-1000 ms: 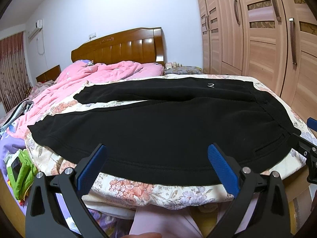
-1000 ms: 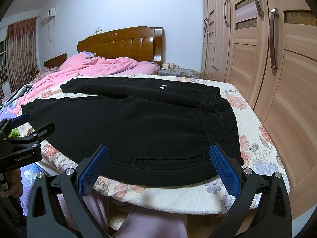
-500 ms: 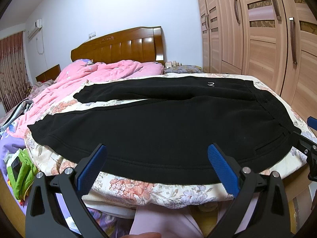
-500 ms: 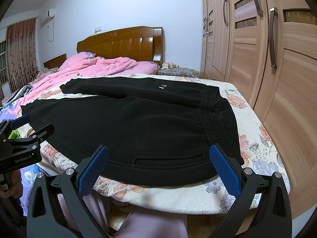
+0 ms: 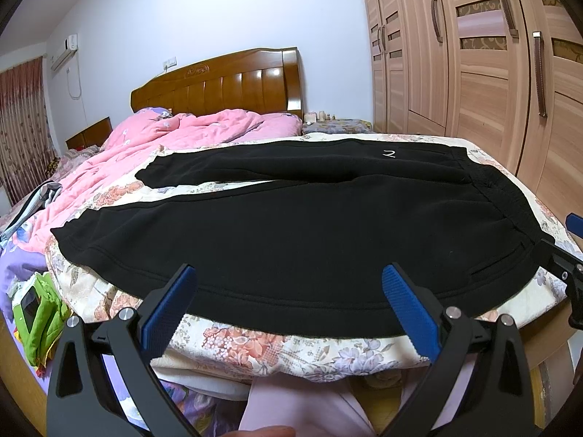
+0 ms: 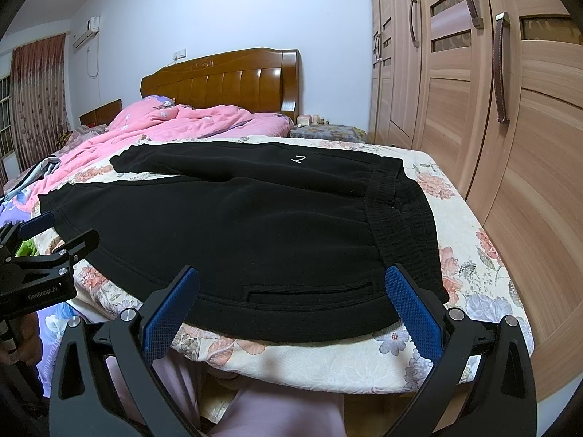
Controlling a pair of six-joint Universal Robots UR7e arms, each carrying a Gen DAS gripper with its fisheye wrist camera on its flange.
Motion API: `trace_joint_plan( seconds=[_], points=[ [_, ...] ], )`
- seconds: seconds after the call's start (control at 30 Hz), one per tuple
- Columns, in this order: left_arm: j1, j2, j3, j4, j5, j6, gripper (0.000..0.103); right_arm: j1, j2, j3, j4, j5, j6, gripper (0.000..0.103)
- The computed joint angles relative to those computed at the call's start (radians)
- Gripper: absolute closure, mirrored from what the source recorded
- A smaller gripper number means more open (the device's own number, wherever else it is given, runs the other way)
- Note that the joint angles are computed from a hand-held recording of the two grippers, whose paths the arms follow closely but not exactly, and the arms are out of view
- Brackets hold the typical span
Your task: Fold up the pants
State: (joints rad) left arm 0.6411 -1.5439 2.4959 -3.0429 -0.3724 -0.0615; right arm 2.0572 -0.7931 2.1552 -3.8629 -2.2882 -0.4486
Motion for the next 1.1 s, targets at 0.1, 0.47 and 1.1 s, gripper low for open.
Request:
trace_joint_plan(
  seconds=[0.1,0.47,1.1],
  points=[
    [0.002,-0.004,0.001,0.008,-0.002,-0.004,0.002,-0.002,-0.001,0.002,0.000,0.003,0.001,0.004],
    [0.059,0.033,-0.084,0.049,0.002,0.151,0.002,-0.040,-0.015,-0.109,0.061,-0.015,-0.102,0.004],
    [0.504,0.465,-1.101,0.708,-0.717,0.135,0.002,-0.341,0.251,-1.218,1.306,0.248,-0.095,0.005]
  ],
)
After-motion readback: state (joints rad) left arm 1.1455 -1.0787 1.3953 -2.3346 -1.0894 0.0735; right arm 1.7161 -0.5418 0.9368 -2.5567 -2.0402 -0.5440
